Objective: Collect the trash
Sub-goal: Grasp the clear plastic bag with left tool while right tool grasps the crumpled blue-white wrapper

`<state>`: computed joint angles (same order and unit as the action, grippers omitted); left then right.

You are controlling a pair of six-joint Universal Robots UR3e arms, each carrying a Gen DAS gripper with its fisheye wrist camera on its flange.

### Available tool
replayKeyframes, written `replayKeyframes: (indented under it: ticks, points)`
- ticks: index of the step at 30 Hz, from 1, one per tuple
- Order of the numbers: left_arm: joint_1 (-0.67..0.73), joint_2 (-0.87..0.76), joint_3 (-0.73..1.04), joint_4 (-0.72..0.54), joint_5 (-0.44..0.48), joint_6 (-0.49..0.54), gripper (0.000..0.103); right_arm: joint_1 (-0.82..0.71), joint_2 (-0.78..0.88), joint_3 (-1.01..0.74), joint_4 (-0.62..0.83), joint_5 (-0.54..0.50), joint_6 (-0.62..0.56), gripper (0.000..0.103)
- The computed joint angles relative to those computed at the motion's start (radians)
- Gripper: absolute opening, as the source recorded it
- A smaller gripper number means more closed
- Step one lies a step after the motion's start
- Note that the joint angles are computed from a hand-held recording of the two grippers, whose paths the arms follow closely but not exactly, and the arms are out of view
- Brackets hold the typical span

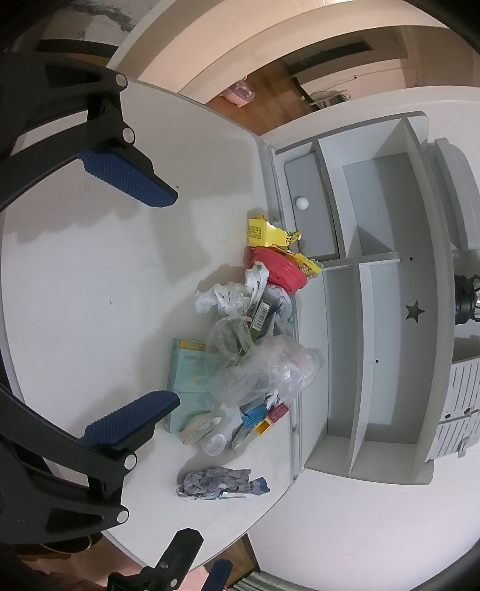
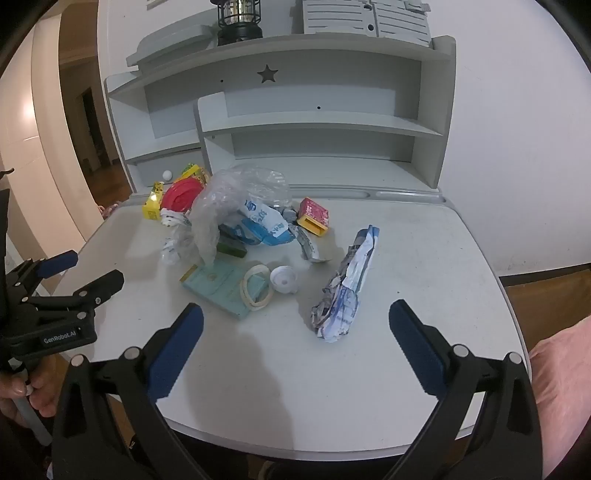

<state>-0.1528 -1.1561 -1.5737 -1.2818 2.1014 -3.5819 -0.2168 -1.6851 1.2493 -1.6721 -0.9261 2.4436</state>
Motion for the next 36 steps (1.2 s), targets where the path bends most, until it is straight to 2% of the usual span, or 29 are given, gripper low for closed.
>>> replayKeyframes:
  ticks: [22,26,28,32,34,36]
  points:
    - [0.003,0.001,0.003,-0.006,-0.004,0.001,0.097,-0.002,0.007,-0.009,0.005,0.001,-0.004,0.097]
    - [0.037,0.015,-0.015,0.014,-0.033,0.031,0.097,0.001,0.011,-0.014,0.007,-0.007,-0.002,0.097]
    - [0.062,0.021,-0.026,0.029,-0.074,0.052,0.097,0.005,0.014,-0.013,0.005,-0.013,0.012,0.097]
    - [0.267,-0.003,0.031,0.023,-0.368,0.156,0.097,-0.001,0.031,-0.025,0.018,-0.018,0.024,0.097]
    - [0.31,-0.074,0.095,0.029,-0.433,0.181,0.097,-0.009,0.044,-0.02,0.012,-0.015,0.021,0.097]
    - [0.318,-0.18,0.184,0.051,-0.429,0.2,0.097,-0.015,0.051,-0.023,0.013,-0.013,0.02,0.097]
